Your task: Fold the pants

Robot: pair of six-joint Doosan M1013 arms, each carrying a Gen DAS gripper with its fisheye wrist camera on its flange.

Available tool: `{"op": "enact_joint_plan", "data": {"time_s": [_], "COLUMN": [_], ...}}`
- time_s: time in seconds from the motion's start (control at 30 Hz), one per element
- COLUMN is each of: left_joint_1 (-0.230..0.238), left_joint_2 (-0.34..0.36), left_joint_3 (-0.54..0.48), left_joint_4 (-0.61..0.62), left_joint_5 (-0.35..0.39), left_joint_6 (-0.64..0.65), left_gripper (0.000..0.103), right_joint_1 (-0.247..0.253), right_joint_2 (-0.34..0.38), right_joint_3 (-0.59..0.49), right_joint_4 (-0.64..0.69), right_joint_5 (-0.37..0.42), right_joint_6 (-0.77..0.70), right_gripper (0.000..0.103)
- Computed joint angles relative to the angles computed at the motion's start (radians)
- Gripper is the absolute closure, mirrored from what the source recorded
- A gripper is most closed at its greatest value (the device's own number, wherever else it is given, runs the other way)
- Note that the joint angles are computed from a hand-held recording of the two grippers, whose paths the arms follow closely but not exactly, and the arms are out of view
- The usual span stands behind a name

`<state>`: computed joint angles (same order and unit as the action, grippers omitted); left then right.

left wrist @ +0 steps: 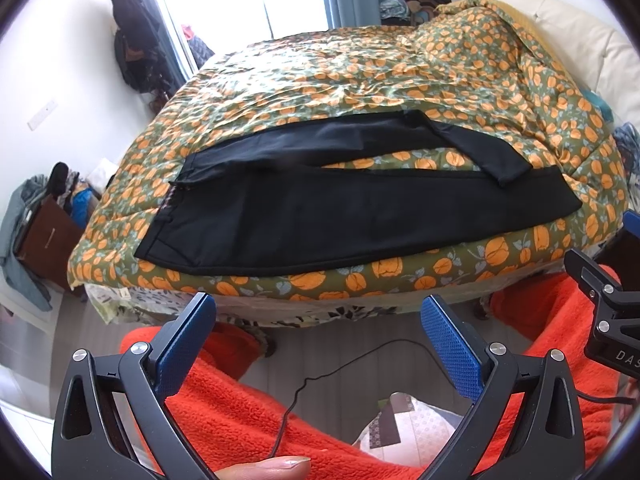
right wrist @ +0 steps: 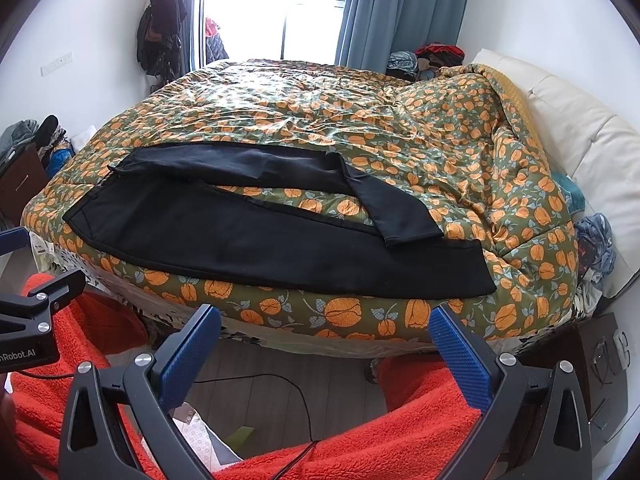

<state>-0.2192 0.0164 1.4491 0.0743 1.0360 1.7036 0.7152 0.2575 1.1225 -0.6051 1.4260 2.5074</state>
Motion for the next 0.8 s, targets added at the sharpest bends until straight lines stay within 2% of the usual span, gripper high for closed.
{"op": "enact_joint_plan", "data": {"time_s": [0.8], "left_joint_1": [-0.001], "left_joint_2": [0.0], "left_joint_3": [0.007], "left_joint_4": [0.006], "left_joint_5": [0.0], "left_joint_6": [0.004], "left_gripper": [0.001], "right_joint_1": [-0.001], "right_joint_2": [0.0], "right_joint_3": [0.008], "right_joint_4": [-0.007], "right_joint_5": [0.02], "right_joint_6": [0.002], "right_gripper": [0.0]}}
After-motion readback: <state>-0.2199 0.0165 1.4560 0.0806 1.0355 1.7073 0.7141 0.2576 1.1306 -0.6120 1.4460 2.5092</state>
